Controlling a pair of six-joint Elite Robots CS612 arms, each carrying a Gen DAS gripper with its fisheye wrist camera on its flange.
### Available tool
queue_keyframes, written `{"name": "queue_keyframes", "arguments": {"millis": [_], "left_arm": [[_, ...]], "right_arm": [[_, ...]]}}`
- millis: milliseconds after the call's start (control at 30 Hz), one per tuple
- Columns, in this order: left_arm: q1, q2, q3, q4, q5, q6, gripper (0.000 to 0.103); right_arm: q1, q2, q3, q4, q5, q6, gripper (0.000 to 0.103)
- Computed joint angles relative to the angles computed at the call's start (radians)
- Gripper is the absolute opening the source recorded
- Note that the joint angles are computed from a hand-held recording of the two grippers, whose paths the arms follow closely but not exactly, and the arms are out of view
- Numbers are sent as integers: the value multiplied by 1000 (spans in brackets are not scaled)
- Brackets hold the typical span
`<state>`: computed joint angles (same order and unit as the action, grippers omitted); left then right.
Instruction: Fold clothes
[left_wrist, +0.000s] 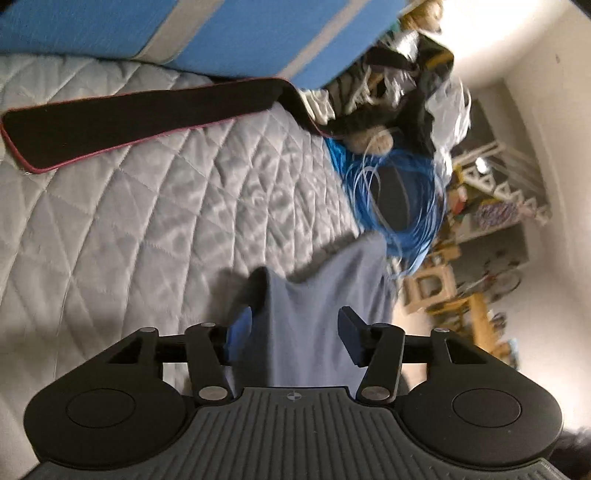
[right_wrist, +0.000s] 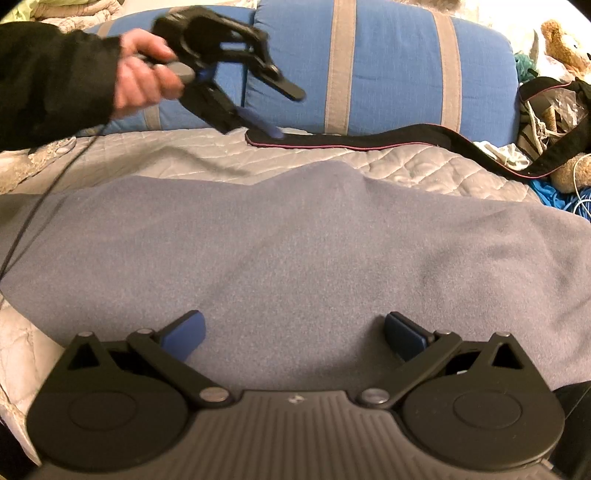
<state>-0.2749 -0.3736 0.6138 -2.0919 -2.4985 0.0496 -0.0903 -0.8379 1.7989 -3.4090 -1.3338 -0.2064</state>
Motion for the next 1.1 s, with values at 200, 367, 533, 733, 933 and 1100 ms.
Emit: {"name": "queue_keyframes", "arguments": {"millis": [200, 367, 533, 733, 933, 1100], "left_arm": [[-29, -185, 313, -223, 275, 45, 52], [-62, -301, 525, -425, 528, 76, 50], [-110, -367, 664, -573, 785, 179, 49], [-129, -373, 695, -559, 847, 263, 18], [-109, -373, 702, -563, 777, 217, 6], [-76, -365, 681, -552, 674, 101, 6]], "right_arm": [[0, -2, 2, -1, -1, 3, 102], [1, -3, 5, -4, -5, 2, 102], [1, -5, 6, -4, -8, 2, 102], [1, -6, 7, -4, -8, 0, 102], [1, -5, 7, -5, -9, -1, 102], [2, -5, 5, -5, -10, -1, 102]]}}
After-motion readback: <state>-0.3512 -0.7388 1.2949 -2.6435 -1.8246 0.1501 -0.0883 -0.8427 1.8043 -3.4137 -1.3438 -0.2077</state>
